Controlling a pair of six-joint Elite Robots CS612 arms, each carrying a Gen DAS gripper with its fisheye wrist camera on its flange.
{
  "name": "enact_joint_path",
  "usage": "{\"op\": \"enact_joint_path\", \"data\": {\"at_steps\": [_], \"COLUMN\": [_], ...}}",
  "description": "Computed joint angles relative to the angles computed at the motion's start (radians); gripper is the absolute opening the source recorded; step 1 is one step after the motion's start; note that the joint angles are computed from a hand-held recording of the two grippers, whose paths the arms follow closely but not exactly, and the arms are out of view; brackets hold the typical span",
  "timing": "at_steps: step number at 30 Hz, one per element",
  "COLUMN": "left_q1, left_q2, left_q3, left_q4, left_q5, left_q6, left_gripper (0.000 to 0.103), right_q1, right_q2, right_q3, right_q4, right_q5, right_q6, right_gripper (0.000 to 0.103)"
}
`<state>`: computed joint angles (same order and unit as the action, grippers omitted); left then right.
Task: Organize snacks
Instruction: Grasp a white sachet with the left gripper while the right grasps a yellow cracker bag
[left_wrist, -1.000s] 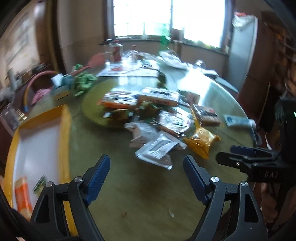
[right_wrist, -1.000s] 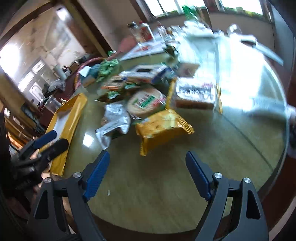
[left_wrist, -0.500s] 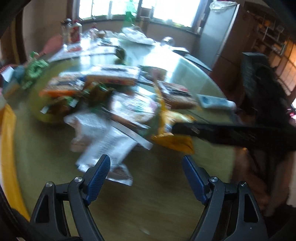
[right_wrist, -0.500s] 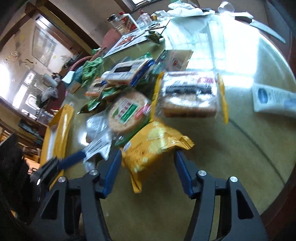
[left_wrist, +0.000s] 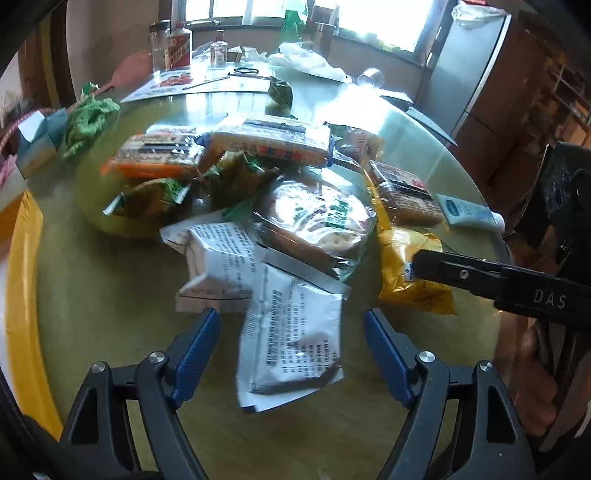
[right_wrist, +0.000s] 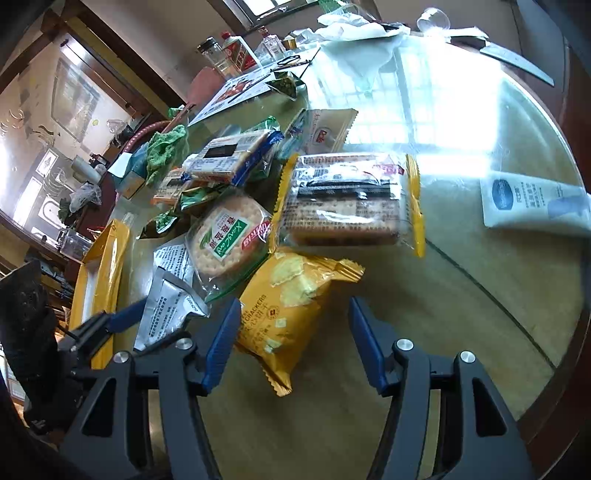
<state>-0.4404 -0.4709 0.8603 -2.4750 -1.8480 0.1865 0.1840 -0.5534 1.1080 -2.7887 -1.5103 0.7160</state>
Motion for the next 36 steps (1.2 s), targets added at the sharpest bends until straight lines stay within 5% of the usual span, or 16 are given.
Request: {"op": "enact_joint_path", "data": {"at_steps": [3,7,14,22,24,27,36], "left_q1": [-0.007,-0.005,0.023,0.049,0.053,0.056,0.067], "left_q2": [-0.011,-0.024,-0.068,-0.119,-0.129,-0.141,-0.170], "left_q3": [0.024,0.049,0.143,0.248,0.265,0.287,0.340], "left_q4": [-0.018,-0.044,-0.137,-0.267,-0.288,-0.314,-0.378], "left_q5": [0.023,0.022,-0.042,-0.046,-0.046,-0.043,-0.051], "left_q6": [0.008,0.012,-0.097,-0.239,-0.258,-0.271,-0.310], "left_gripper": [0.049,0.038,0.037,0.037,0.037,0.037,0.037], "right_q1": [0.004,0.020,0.043,0.045,0.051,0.060,0.074], "right_q2": [0.011,0.032,0.048,0.063,0.065,0.050,-0.029], "right_q3": [-0.027,-0.087,-0.133,-0.181,-0.192,-0.161,0.018], "right_q4": [0.025,0.101,0.189,0.272,0.307,0.292,0.084], "right_q5": [0.000,-0.061,-0.200,-0.228,-0.256,-0.286,-0.238], "right_q6": [-0.016,-0.041,-0.092,-0.041,-0.057,-0.066,-0.055], "right_gripper": [0.062,0.072,0.071,0.071,0.063,0.049,0.045]}}
